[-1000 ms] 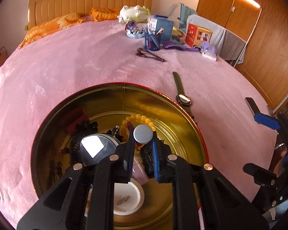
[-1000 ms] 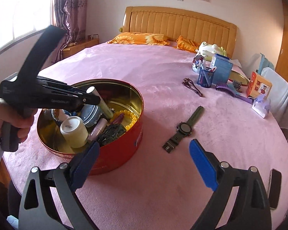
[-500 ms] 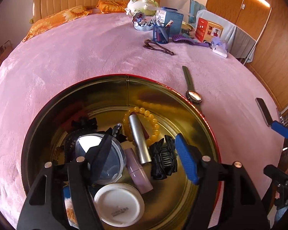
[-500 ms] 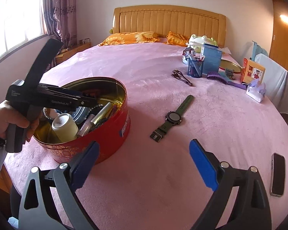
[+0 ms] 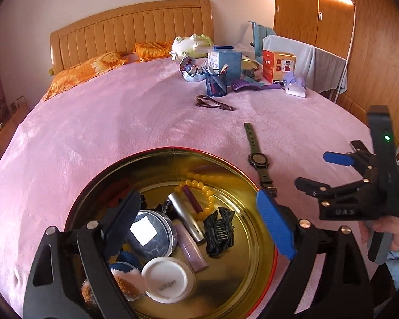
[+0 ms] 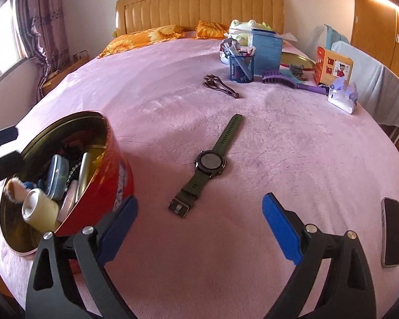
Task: Organize jewelry
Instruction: 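Withdraw both open tools from the tin, then grasp the green-strap watch by its face with the right tool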
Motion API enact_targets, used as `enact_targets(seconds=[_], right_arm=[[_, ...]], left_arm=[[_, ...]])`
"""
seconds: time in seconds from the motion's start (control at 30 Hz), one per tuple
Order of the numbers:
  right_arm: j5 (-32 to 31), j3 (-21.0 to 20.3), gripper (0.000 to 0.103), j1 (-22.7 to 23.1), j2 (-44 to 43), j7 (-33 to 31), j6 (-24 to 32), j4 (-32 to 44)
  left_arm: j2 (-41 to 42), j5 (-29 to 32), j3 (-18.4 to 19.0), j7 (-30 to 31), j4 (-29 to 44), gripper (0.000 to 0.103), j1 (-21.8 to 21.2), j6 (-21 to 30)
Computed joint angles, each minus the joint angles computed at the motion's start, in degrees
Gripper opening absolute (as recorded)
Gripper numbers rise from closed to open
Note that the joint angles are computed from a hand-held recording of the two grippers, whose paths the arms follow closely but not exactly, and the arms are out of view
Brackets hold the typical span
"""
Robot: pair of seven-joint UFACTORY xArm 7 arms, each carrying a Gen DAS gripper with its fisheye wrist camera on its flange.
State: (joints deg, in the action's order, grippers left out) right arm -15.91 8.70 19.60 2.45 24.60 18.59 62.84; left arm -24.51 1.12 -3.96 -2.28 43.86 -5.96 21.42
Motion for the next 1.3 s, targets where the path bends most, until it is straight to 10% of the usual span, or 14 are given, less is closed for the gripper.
enact_targets(seconds=[0.5,0.57,0.63,1.3], right_arm=[[0.94,-6.19,0.094,4.87,29.24,2.88,17.86,34.14],[1.38,-5.59,0.067,5.02,30.3,0.73,18.97,35.17],[0.05,-6.36,0.052,6.28,29.83,0.1,18.23,34.27],[1.28,0.87,0.051,1.06,-8.19,0.3,-4.61,-5.54]], left_arm=[[4.0,-8.22,3.97,5.73,1.02,0.087,-4.06,-0.88],[3.74,-9.89,4.59,6.44,0.65,0.087,-4.15,-0.9],[3.55,-11.74,5.23,7.15,0.29,0.087,-4.45,-0.9],[-14.76,-8.08,1.46,-2.54,-13.13,0.087,1.27,0.67]])
